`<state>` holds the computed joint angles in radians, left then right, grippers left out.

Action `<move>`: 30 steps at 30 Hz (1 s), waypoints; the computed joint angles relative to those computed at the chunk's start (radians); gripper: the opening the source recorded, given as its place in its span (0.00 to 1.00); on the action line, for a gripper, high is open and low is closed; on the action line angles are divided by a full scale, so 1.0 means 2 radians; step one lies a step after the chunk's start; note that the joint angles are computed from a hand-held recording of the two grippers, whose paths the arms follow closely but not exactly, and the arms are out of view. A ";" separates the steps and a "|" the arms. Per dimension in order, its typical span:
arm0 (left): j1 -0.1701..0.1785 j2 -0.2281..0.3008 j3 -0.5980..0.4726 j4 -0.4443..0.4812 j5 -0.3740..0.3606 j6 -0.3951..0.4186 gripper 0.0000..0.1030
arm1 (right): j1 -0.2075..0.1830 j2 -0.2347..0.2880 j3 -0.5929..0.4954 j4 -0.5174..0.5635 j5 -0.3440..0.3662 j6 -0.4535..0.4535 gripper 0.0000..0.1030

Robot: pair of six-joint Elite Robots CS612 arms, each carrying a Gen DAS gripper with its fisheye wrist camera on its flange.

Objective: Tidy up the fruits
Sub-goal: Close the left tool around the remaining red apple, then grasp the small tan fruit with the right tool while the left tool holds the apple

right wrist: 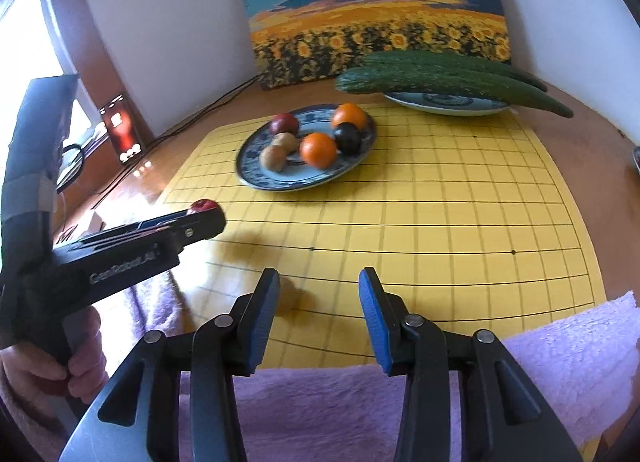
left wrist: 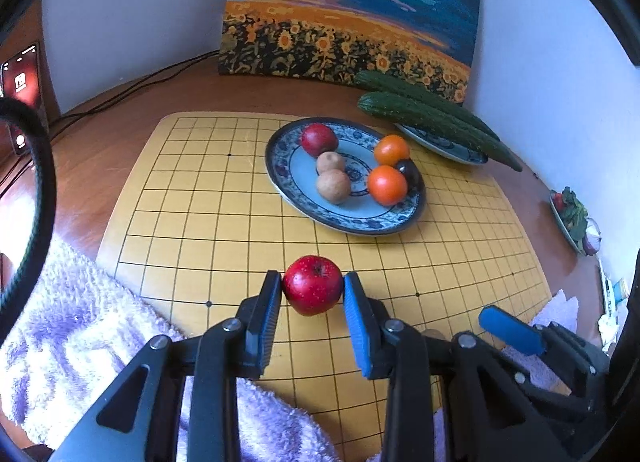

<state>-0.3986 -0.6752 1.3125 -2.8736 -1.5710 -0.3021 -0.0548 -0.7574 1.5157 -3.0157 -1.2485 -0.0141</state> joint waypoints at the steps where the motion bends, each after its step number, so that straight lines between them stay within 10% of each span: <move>1: 0.000 0.000 0.000 0.000 0.000 0.001 0.32 | 0.001 0.000 0.000 0.000 0.000 -0.004 0.41; 30: 0.002 -0.001 0.002 0.003 -0.011 0.002 0.32 | 0.008 0.004 0.002 0.010 -0.004 -0.027 0.32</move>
<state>-0.3943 -0.6775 1.3168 -2.8680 -1.5923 -0.2986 -0.0379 -0.7498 1.5207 -2.9966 -1.2557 -0.0672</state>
